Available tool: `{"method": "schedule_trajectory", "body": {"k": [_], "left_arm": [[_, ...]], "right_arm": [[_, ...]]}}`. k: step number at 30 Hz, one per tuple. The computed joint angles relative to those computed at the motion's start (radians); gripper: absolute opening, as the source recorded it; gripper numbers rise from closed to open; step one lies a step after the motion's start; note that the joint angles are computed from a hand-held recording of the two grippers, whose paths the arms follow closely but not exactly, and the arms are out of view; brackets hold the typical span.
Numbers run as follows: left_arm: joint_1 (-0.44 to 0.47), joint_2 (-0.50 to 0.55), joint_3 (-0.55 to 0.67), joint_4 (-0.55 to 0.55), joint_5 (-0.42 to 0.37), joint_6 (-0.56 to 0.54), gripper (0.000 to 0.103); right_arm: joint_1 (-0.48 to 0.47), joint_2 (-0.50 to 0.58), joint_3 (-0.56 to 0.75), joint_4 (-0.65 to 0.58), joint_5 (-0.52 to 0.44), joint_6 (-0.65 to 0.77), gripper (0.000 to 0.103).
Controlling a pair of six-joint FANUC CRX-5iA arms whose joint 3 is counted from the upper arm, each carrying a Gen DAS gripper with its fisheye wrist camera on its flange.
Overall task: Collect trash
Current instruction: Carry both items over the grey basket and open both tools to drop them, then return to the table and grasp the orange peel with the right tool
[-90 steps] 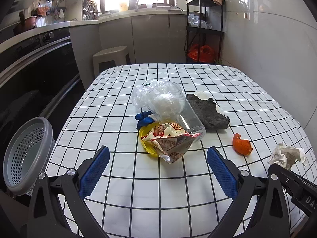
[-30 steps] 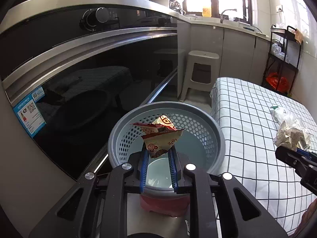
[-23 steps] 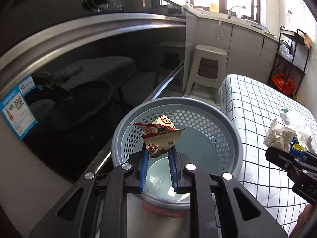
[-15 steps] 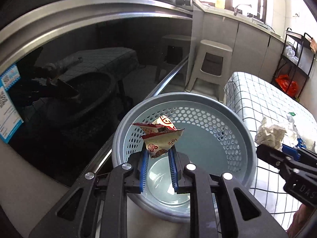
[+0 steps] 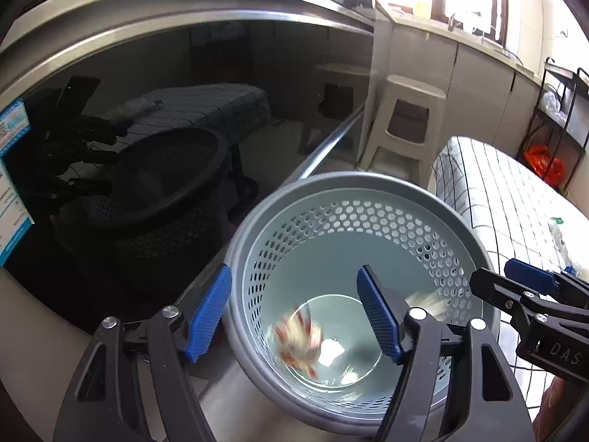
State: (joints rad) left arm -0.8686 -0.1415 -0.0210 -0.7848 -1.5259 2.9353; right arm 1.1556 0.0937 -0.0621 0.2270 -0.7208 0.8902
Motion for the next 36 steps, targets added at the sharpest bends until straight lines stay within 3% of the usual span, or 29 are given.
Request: {"method": "schedule_trajectory", "body": {"k": [14,26,36], "left_arm": [[-0.05,0.018,0.031,-0.014,-0.054,0.018,0.076],[-0.172,0.04,0.095,-0.056,-0.125,0.052,0.08],[-0.293,0.109,0.2,-0.105,-0.199,0.057,0.09]], "right_arm": [[0.002,-0.049,-0.052,0.024,0.004,-0.046,0.063],[0.049,-0.22,-0.23,0.168,0.018,-0.247,0.063],[0.103,-0.393,-0.393,0.309,-0.023,-0.431,0.064]]}}
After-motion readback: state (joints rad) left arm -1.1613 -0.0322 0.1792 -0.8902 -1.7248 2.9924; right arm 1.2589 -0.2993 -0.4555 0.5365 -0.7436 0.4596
